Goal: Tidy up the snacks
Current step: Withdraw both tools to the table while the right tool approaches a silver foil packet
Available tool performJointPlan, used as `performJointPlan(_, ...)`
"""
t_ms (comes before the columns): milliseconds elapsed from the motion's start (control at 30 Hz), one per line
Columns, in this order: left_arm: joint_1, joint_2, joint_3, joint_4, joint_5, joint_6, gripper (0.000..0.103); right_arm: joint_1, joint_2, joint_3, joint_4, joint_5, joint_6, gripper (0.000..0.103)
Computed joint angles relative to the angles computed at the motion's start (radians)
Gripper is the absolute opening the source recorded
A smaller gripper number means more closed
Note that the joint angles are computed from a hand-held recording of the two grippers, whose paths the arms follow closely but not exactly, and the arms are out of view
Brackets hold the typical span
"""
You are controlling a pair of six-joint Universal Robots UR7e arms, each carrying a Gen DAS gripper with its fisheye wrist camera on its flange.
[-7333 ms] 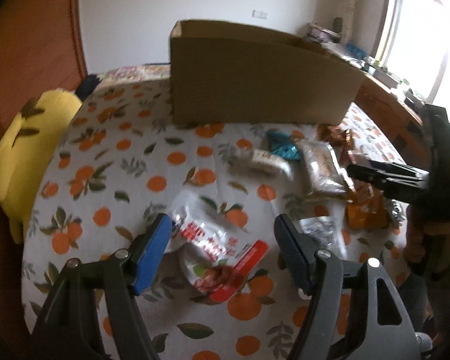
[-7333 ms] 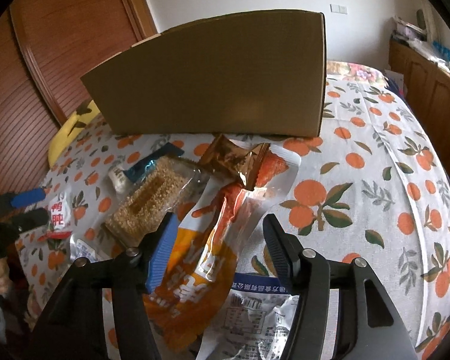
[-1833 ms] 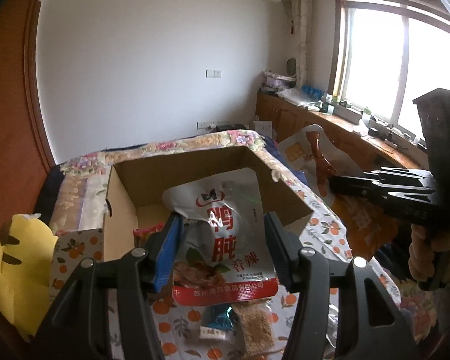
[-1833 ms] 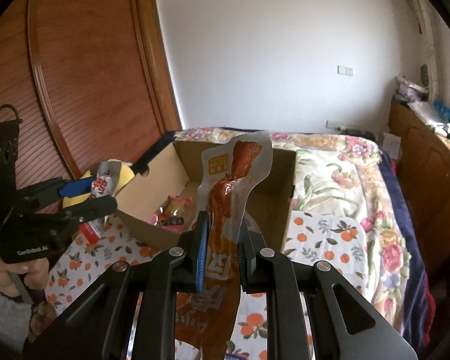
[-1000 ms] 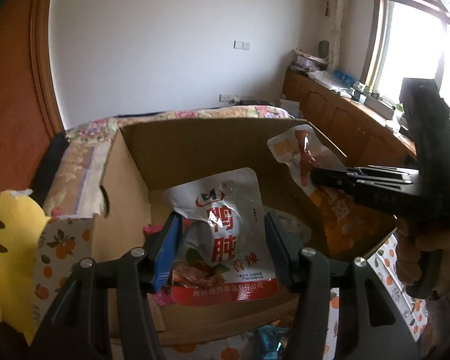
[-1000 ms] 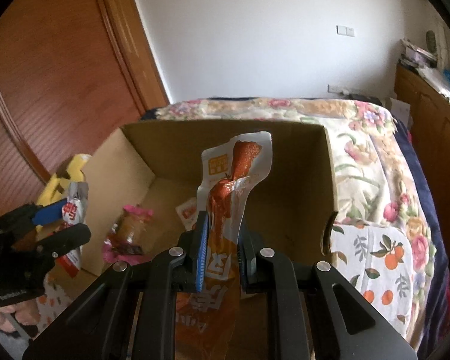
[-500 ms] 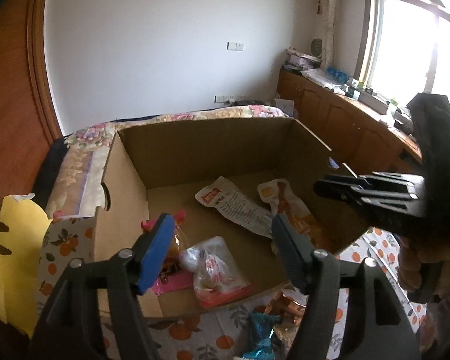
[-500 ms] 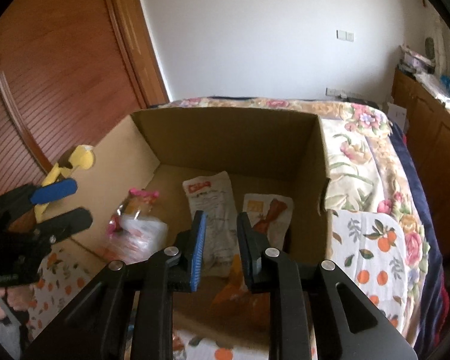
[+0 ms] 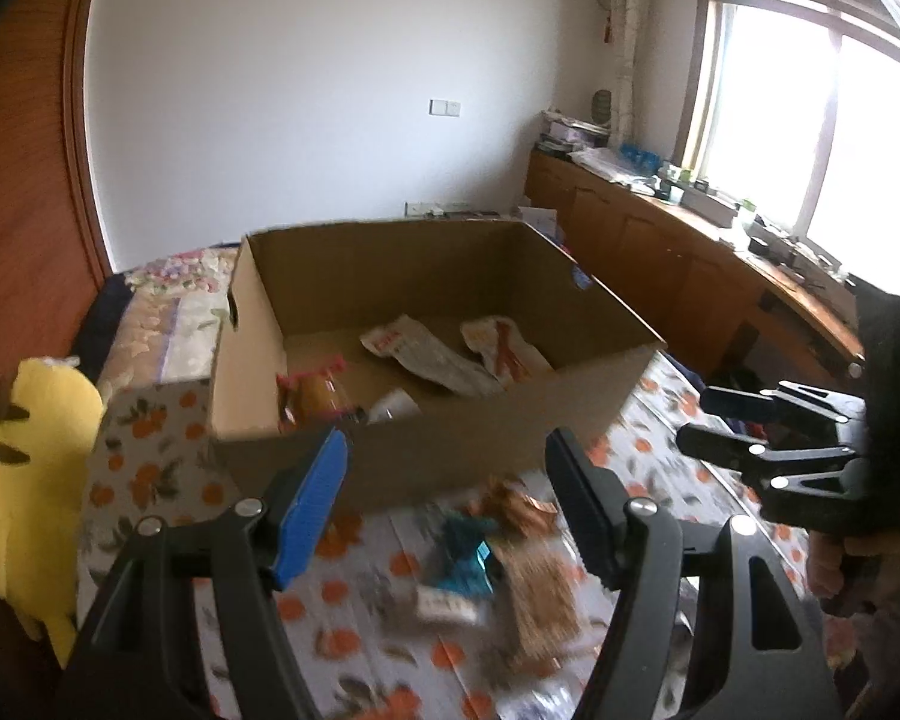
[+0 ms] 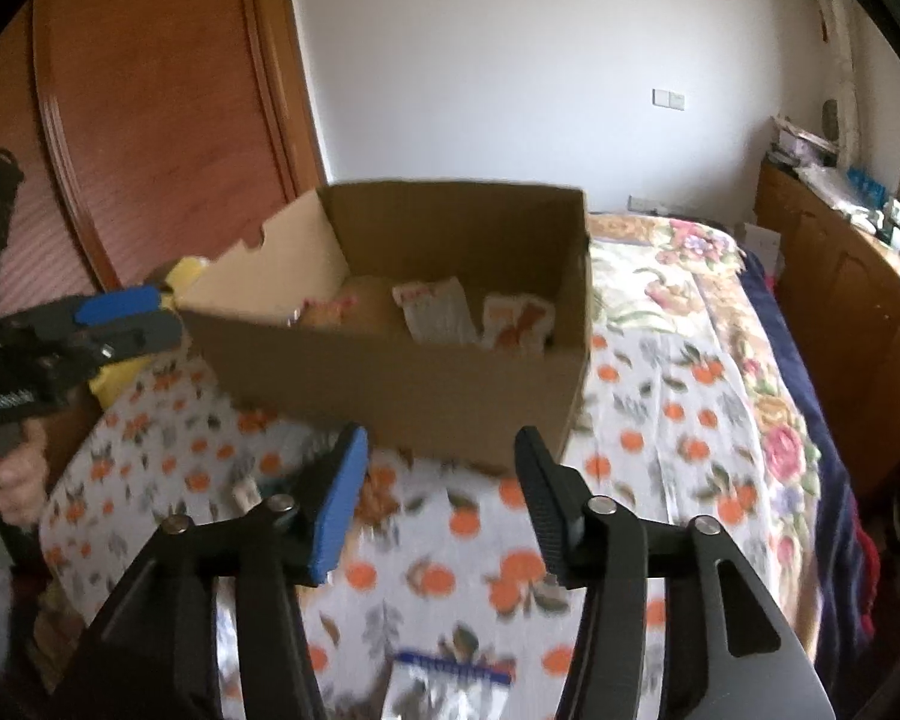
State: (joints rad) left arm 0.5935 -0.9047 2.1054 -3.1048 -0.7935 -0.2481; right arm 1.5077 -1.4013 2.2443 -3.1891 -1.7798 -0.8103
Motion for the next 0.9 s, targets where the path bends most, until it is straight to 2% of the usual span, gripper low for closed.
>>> performJointPlan(300, -0.094, -0.025, 0.126, 0.019, -0.005, -0.14, 0.069, -0.097, -0.066, 0.146, -0.064, 0.026, 0.004, 0.058)
performJointPlan(500, -0.148, -0.017, 0.22, 0.027, -0.008, -0.253, 0.069, -0.17, -0.073, 0.21, -0.1, 0.05, 0.0, 0.058)
performJointPlan(733, -0.174, 0.004, 0.263, 0.048, -0.02, -0.345, 0.069, -0.218, -0.058, 0.251, -0.162, 0.065, -0.026, 0.058)
performJointPlan(900, -0.171, 0.015, 0.267, 0.058, -0.032, -0.369, 0.069, -0.233, -0.056, 0.264, -0.176, 0.07, -0.035, 0.058)
